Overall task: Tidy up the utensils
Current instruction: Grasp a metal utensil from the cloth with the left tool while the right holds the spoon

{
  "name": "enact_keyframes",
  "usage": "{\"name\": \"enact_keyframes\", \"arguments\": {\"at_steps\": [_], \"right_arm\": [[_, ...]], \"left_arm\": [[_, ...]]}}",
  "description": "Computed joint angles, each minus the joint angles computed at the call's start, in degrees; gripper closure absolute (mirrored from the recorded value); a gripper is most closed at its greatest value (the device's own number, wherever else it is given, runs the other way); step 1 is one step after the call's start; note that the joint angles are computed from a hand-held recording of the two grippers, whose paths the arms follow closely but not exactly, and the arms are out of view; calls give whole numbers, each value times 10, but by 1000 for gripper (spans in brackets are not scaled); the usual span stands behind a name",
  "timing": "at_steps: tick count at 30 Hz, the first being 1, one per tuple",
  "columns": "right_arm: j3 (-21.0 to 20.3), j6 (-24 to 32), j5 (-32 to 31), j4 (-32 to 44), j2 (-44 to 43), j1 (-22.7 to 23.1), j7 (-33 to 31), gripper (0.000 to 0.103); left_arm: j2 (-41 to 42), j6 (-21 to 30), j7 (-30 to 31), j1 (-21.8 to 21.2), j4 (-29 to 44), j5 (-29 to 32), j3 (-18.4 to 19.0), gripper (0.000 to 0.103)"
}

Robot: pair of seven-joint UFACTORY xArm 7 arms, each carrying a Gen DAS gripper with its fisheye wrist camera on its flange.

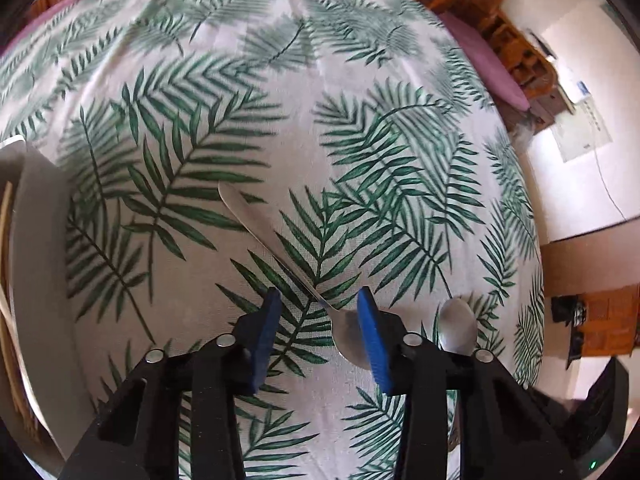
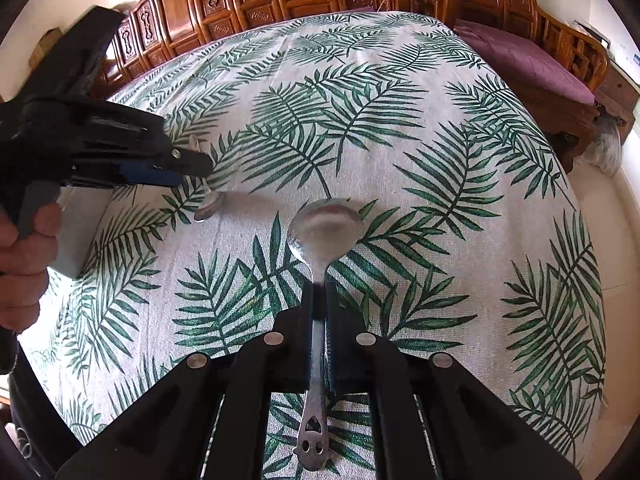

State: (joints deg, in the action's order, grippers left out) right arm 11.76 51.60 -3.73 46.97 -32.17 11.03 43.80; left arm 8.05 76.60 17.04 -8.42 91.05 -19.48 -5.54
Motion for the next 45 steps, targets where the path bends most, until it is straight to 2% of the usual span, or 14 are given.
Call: {"name": "enact_keyframes", "arguments": {"at_steps": [3, 4, 5, 9, 11, 22, 26, 29, 37, 45], "right_arm": [[-2, -2, 2, -4, -4, 0, 2, 96], [-3, -3, 2, -4, -4, 0, 1, 96], [-3, -3, 2, -4, -4, 0, 0, 96], [-2, -3, 1, -4, -4, -1, 0, 96], [-2, -3, 1, -5, -5, -2, 0, 96], [-1, 0, 1, -8, -9, -2, 3, 96], [-1, -1, 1, -8, -9, -2, 3, 96], [-1, -1, 1, -8, -9, -2, 4, 96], [-1, -1, 1, -9, -10, -2, 3, 96], [-2, -1, 1, -9, -10, -2, 2, 96]], "left_arm": [[1, -3, -21, -8, 2, 21, -2, 70], [1, -2, -25, -10, 1, 27, -3, 76], [-2, -8, -29, -13, -4, 37, -4, 78], [-12, -21, -35, -21, -17, 59, -5, 80], [-17, -32, -40, -25, -24, 74, -6, 85], [-6, -54, -63, -48, -16, 98, -16, 86], [-13, -79, -65, -59, -30, 125, -19, 92], [-21, -102, -54, -68, -45, 148, -22, 91], [8, -82, -74, -72, -5, 148, -20, 91], [-16, -126, -46, -81, -49, 181, -24, 91]]}}
